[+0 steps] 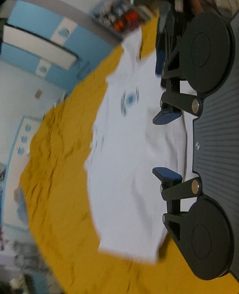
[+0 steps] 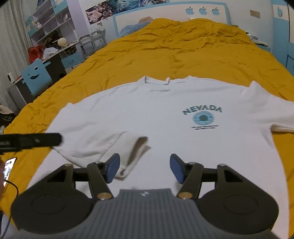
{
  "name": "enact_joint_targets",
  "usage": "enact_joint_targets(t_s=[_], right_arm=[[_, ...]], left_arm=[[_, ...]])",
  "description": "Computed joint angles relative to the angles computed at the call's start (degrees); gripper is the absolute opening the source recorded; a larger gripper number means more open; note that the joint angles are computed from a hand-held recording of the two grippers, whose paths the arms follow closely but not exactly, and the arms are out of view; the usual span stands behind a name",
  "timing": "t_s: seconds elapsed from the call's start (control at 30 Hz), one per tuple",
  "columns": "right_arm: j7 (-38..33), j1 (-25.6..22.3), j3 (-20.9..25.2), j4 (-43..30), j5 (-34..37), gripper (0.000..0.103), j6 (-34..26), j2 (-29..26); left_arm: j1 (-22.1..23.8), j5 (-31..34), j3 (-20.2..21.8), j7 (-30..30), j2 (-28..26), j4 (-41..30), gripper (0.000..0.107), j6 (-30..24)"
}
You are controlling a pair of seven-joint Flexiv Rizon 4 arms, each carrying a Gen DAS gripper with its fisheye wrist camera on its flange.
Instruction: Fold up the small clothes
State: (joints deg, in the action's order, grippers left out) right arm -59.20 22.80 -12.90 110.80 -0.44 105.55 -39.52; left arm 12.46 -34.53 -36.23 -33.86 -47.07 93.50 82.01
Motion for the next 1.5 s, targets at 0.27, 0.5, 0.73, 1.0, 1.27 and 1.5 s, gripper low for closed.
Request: enact_joint_targets(t_s=[0.27,0.5,0.73,1.0,1.27,1.5], right_arm=[[6.07,-10.53,12.64,-6.91,-2.45,0.06,-6.18,-2.49],[11.69,-16.05,19.21,-12.62,-3.8,0.058,-11.76,-6.21],[13.41,-16.91,21.03,-17.69,-5.23,0.001,-13.82,-9.51],[7.75,-19.6,24.09,-24.86,-9.54,0.0,-10.37,-9.26],[1.32,-22.25,29.66,-41.21,-13.49,0.0,-10.91,-12.64],[-2.65,-22.31,28.88,-47.07,-11.5,0.0,-12.0,-12.93]], left_arm=[[-5.43,4.39,12.64,-8.75,-1.7,-5.43,0.063,1.82],[-4.44,4.94,12.78,-11.97,-4.39,-7.57,0.063,-1.59],[-4.91,5.05,14.83,-13.63,-5.86,-9.03,0.063,-4.4],[-4.41,3.16,11.59,-13.88,-9.61,-12.19,0.066,-2.21],[-9.89,4.79,18.08,-22.09,-13.75,-20.56,0.067,-4.56],[-11.33,5.59,18.99,-26.88,-18.18,-28.17,0.05,-6.18]])
